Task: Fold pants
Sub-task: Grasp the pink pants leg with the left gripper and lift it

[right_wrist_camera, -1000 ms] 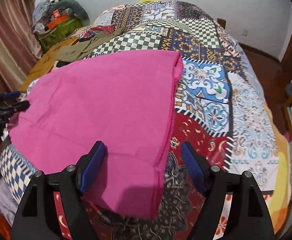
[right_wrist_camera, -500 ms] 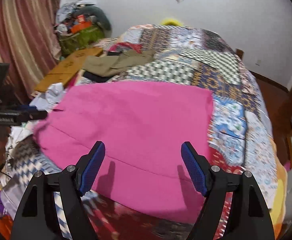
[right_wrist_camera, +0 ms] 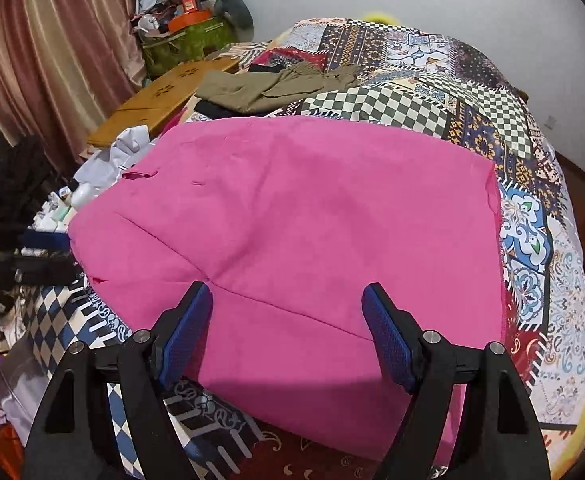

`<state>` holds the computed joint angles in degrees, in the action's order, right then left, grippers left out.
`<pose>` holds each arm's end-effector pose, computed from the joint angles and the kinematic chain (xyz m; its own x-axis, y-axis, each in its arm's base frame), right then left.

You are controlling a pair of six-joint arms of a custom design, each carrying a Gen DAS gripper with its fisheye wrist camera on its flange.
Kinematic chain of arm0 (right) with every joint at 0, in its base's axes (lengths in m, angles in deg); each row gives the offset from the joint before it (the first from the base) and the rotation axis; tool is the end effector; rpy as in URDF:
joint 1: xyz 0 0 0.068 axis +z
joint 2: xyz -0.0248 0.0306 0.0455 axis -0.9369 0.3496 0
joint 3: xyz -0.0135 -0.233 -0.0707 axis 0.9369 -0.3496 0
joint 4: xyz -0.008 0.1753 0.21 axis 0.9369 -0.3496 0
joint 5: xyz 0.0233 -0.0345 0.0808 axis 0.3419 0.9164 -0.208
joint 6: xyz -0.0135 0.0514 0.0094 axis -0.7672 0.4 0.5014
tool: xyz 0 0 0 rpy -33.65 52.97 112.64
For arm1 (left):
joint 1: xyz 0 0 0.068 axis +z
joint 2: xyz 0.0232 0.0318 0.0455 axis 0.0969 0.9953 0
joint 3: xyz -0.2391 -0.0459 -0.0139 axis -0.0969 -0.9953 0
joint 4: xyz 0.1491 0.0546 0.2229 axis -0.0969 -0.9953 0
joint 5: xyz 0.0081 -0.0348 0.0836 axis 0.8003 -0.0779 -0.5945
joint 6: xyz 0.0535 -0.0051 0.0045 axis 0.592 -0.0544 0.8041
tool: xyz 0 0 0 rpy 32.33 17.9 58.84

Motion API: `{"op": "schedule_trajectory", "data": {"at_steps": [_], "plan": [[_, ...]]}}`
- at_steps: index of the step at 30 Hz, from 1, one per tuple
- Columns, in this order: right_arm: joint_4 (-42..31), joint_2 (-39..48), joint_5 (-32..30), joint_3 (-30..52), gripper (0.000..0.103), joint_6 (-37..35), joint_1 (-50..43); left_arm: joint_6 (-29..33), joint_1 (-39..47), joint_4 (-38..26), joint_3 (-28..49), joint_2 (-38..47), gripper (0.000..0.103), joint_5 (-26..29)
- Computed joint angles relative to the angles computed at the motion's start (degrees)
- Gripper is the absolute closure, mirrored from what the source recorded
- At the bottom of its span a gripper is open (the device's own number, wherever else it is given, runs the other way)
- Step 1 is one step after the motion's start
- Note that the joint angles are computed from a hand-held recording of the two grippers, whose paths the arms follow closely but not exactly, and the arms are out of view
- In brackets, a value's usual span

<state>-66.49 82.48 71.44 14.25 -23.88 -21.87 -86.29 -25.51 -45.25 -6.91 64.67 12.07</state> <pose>0.1640 0.1689 0.1623 -0.8072 -0.1710 -0.5650 -0.2827 0.9522 0.1157 0.1787 -0.1163 0.1560 -0.9476 0.0492 -0.3156 0.1703 0.9137 -0.3689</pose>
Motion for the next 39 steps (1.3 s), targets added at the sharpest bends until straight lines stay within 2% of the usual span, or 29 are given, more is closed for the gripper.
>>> {"op": "schedule_trajectory", "data": {"at_steps": [5, 10, 12, 15, 16, 17, 21, 24, 28, 30, 34, 39], "plan": [[0.5, -0.1, 0.2, -0.2, 0.028, 0.3, 0.5, -2.1, -0.7, 3.5, -0.2, 1.0, 0.007, 6.3], [1.3, -0.4, 0.4, -0.7, 0.027, 0.5, 0.8, -3.7, 0.2, 8.9, 2.5, 8.2, 0.007, 8.7], [1.5, -0.6, 0.4, -1.0, 0.027, 0.6, 1.0, -4.6, 1.5, 10.5, 3.8, 10.6, 0.01, 9.3], [1.6, -1.1, 0.2, -1.4, 0.027, 0.4, 0.9, -5.5, 1.4, 10.3, 6.4, 13.0, 0.039, 4.3], [1.7, -1.3, 0.1, -1.5, 0.027, 0.4, 0.8, -5.3, 0.7, 9.7, 7.4, 13.8, 0.055, 1.7], [1.8, -1.3, 0.0, -1.5, 0.027, 0.5, 0.9, -5.0, -0.1, 9.1, 8.3, 14.4, 0.063, -0.8], [2.0, -2.1, -0.3, -2.0, 0.027, 0.9, 0.7, -2.0, -1.3, 8.4, 9.7, 14.7, 0.069, -4.8], [2.1, -4.5, -2.1, -3.1, 0.027, 1.8, -0.6, 1.0, -2.0, 6.7, 10.9, 14.2, 0.071, -10.6], [-0.5, -8.8, -1.2, -5.3, 0.027, 2.3, -2.6, 4.5, -2.4, 5.4, 11.9, 11.9, 0.075, -18.4], [-2.1, -12.4, -1.2, -7.2, 0.027, 2.4, -4.1, 5.9, -3.0, 5.7, 12.2, 10.7, 0.077, -21.7], [-5.7, -18.2, -1.8, -10.0, 0.027, 3.3, -6.8, 8.5, -7.1, 7.6, 13.2, 9.1, 0.081, -32.1], [-7.4, -23.8, -3.0, -12.7, 0.027, 4.3, -8.4, 11.3, -12.9, 10.1, 16.6, 10.5, 0.083, -37.4]]}}
